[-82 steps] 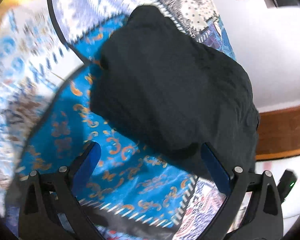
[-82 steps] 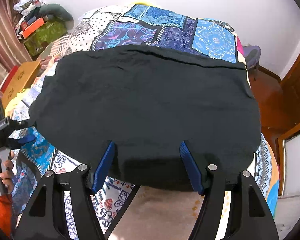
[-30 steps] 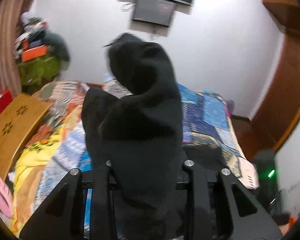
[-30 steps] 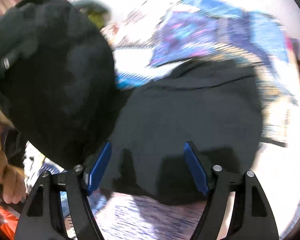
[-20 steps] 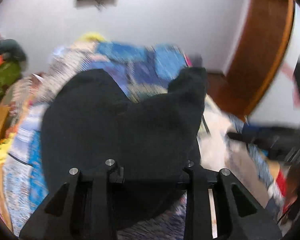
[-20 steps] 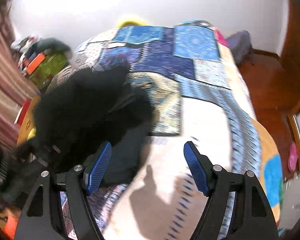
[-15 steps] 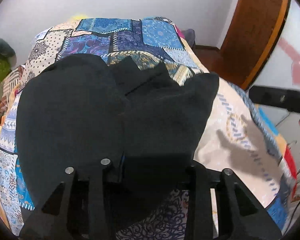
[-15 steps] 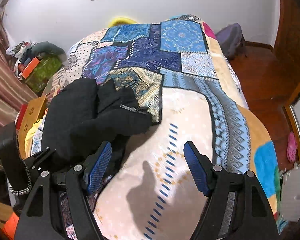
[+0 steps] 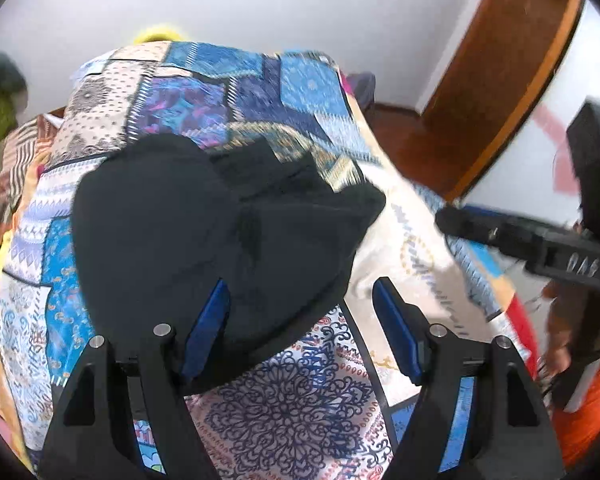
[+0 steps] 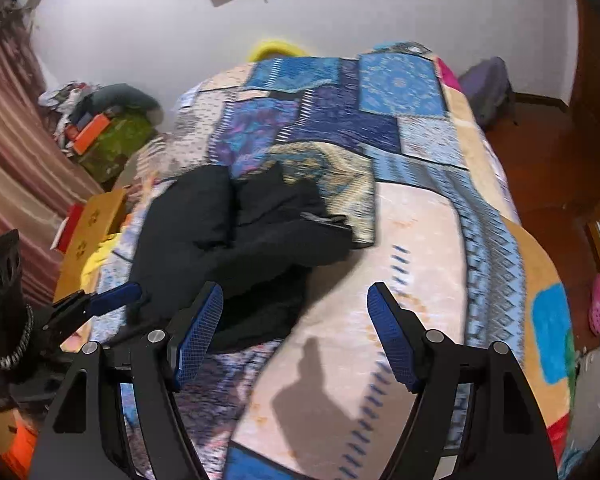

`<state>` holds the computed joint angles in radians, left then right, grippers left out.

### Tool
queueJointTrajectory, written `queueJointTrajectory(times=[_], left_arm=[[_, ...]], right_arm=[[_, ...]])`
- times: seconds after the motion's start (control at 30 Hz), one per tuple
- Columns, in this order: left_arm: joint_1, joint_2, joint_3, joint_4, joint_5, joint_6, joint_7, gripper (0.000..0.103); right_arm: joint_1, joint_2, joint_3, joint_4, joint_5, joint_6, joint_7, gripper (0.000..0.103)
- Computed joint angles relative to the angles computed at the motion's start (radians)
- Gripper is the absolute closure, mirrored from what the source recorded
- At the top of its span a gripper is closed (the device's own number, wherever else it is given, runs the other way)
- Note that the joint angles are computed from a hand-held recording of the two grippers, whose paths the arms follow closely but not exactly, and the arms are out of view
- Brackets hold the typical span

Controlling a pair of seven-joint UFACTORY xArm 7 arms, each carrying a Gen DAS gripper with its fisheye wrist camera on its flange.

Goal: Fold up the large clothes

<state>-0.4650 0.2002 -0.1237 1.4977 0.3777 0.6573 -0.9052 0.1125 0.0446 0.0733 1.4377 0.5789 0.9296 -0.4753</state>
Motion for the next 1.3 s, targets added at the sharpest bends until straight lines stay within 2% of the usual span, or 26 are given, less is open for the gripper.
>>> queueJointTrajectory(times=[0.1,0.13,0.2,0.3,0.37,0.5,0.57,0.67,0.73,0.93,1.07,1.2,1.3], left_arm=[[-0.011,-0.063,0.027,-0.044,0.138,0.042,-0.103,0.026],[-0.007,-0.076,0.027,-0.052,0.175,0.062,-0.124,0.021],[0.008,-0.104,0.024,-0.076,0.244,0.105,-0.173,0.019],[0.04,-0.117,0.009,-0.101,0.271,0.145,-0.181,0.018],[0.061,-0.112,0.003,-0.12,0.243,0.143,-0.171,0.018],[0.126,-0.088,-0.02,-0.191,0.046,0.014,-0.075,0.018],[0.099,-0.075,0.006,-0.21,0.088,-0.002,-0.135,0.008],[0.092,-0.068,0.014,-0.233,0.118,-0.036,-0.184,0.003],[0.091,-0.068,0.015,-0.237,0.12,-0.043,-0.19,0.002],[0.103,-0.079,0.013,-0.224,0.07,-0.022,-0.116,0.003],[0.112,-0.126,0.021,-0.251,0.133,-0.007,-0.175,0.003],[0.155,-0.178,0.021,-0.297,0.132,-0.024,-0.188,0.003],[0.196,-0.201,0.026,-0.345,0.043,-0.085,-0.156,0.003]], right_arm=[[0.018,0.002,0.018,0.003,0.027,-0.008,-0.015,0.031],[0.025,0.003,0.022,0.002,0.031,-0.014,-0.018,0.031],[0.046,0.018,0.036,0.015,0.022,-0.034,-0.015,0.031],[0.073,0.046,0.053,0.028,-0.009,-0.067,-0.003,0.031],[0.081,0.071,0.059,0.044,-0.022,-0.065,0.006,0.031],[0.088,0.114,0.057,0.039,-0.086,-0.08,0.072,0.031],[0.08,0.132,0.054,0.035,-0.105,-0.064,0.103,0.031],[0.048,0.169,0.054,0.043,-0.077,-0.002,0.114,0.029],[0.033,0.172,0.056,0.038,-0.06,0.016,0.113,0.025],[0.031,0.136,0.059,0.029,-0.073,0.016,0.096,0.025],[0.027,0.114,0.055,0.035,-0.049,0.01,0.073,0.025],[0.018,0.086,0.049,0.025,0.011,-0.038,0.044,0.025],[0.014,0.099,0.044,0.044,0.039,-0.052,0.051,0.025]])
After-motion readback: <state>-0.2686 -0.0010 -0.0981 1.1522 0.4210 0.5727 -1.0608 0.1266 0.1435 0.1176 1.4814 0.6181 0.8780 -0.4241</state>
